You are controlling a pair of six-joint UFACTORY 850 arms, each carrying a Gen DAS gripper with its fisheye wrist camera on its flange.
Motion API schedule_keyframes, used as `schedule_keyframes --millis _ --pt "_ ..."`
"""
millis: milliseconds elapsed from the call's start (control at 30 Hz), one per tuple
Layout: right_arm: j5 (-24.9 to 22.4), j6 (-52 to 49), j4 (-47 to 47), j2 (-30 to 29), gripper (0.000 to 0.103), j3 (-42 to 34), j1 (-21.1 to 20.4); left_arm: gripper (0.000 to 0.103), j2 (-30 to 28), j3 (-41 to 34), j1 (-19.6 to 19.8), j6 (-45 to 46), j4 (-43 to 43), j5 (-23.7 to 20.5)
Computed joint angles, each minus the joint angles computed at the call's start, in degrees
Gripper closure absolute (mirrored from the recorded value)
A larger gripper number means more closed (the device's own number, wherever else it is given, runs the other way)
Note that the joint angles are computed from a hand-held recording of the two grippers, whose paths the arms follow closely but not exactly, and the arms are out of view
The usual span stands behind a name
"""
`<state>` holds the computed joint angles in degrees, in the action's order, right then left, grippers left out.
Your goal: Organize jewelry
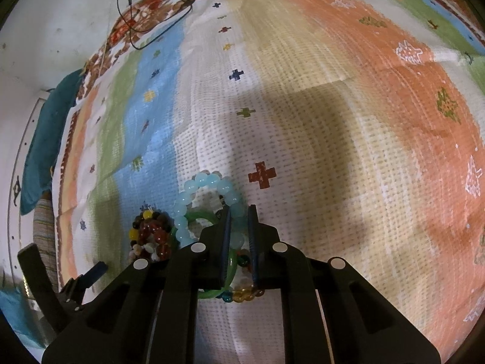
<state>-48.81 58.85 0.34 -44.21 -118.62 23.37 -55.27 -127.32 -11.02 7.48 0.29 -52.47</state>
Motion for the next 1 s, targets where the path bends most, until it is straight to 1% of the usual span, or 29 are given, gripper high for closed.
schedule_keyframes --millis 33,100,133,167,200,233,267,333,400,433,533,600,700,833,900,1000 --pt "-0.55 0.1 -0.47 -0.26 0.091 -0.58 0.13 0.02 0.19 0.41 -0.02 0.87 -0.25 0.58" --pt "-1.07 0.02 -1.05 -0.33 0.091 -1.07 0.29 0.033 0.45 0.76 0.11 1.21 -0.69 1.26" --pt "-0.98 -0.01 -1.02 -0.21 0.091 -0.98 0.29 0.047 0.65 1.02 0.2 1.16 -0.78 1.55" --pt "-0.84 -0.05 -0.94 -0.07 0.091 -0.94 0.29 0.066 0.65 0.83 0.24 1.03 -0.9 1.49" --pt "-0.78 -0.12 -0.96 0.06 0.091 -0.94 0.31 0.073 0.38 0.21 0.41 0.82 -1.15 1.05" --pt "-0.81 -0.22 -1.11 0.2 0.091 -0.94 0.35 0.087 -0.81 -1.81 0.58 0.62 -1.3 -0.08" --pt "-0.93 -0.26 -1.34 0.3 0.091 -0.96 0.41 0.094 -1.15 -2.42 0.76 0.3 -1.22 -0.57" --pt "-1.97 -0.45 -2.36 0.22 0.091 -1.69 0.76 0.094 -2.1 -4.27 1.29 1.31 -2.65 -1.78" --pt "-3.16 -0.72 -3.59 -0.1 0.094 -2.71 1.14 0.095 -1.21 -2.84 1.36 1.97 -2.71 -1.3" --pt "-3.77 -0.85 -4.26 -0.29 0.101 -3.23 1.31 0.095 -1.08 -2.73 1.45 1.88 -2.86 -1.38" --pt "-6.66 -1.53 -8.0 -1.04 0.101 -5.5 2.28 0.095 -1.34 -3.78 1.67 2.15 -4.28 -2.59" --pt "-7.14 -1.93 -8.65 -0.76 0.101 -5.31 2.43 0.095 -0.09 -2.39 1.53 2.81 -4.6 -1.48" --pt "-5.9 -2.33 -7.33 0.6 0.102 -3.05 2.13 0.095 2.11 0.21 1.51 3.94 -6.05 0.09" --pt "-3.94 -2.37 -5.3 1.83 0.102 -1.01 1.68 0.095 4.36 2.43 1.51 5.31 -8.41 1.1" --pt "-2.97 -1.24 -4.39 2.0 0.102 -0.64 1.53 0.095 4.97 3.16 1.46 5.96 -8.95 1.3" --pt "-2.75 -0.78 -2.71 1.79 0.102 -0.65 1.22 0.095 4.77 2.95 1.26 5.84 -8.3 1.28"
